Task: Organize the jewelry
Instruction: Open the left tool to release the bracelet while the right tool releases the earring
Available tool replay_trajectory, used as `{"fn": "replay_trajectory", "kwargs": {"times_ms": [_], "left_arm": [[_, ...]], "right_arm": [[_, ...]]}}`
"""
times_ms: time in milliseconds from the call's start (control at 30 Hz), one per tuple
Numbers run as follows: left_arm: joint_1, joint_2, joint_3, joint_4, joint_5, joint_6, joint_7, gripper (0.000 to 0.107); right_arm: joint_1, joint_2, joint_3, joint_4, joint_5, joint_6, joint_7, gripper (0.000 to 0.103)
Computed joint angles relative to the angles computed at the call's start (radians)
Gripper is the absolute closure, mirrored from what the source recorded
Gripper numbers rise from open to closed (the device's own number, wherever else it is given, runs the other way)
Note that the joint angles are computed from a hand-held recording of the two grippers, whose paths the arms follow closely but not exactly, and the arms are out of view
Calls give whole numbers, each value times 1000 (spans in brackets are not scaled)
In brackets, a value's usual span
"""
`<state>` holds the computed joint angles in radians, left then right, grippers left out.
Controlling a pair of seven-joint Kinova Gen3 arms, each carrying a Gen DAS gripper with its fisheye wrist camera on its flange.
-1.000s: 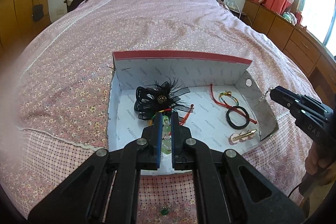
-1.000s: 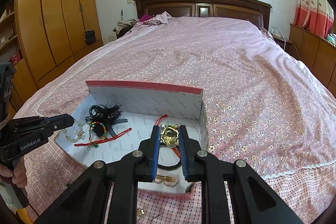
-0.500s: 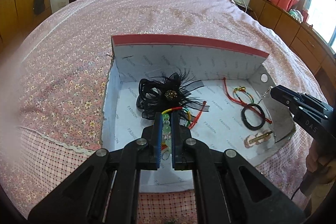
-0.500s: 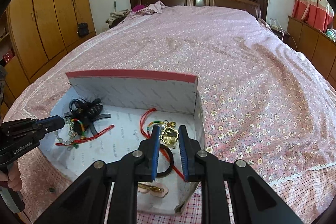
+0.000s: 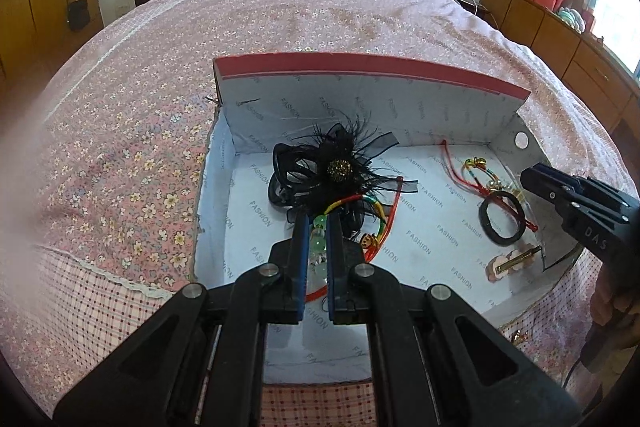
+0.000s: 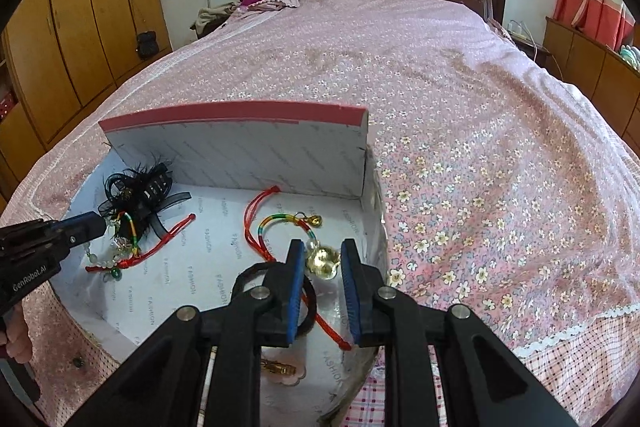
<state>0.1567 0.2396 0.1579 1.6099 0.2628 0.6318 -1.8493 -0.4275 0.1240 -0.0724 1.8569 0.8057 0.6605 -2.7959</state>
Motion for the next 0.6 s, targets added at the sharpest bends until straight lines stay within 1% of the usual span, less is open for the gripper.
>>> {"fn": "replay_trajectory", "kwargs": {"times_ms": [100,167,333,467,600], "left_arm": [[-4,1,3,-7,9,21,-5,104],[-1,-4,-1,-3,7,28,1,94],[-7,-35,-2,21,20,30,-11,88],[1,-66,-11,39,9,30,-1,80],[-2,-102,-15,62,17,31,-8,78]], "right_arm": [[-3,-11,-4,4,2,-3,-9,69],[-7,-20,-9,9,14,0,-24,66],[-12,-40,-26,15,28,12,-46,64],[-15,-61,-44,24,43,25,-77,60],[-20,-87,-69,39,60,37,-115,58]]}}
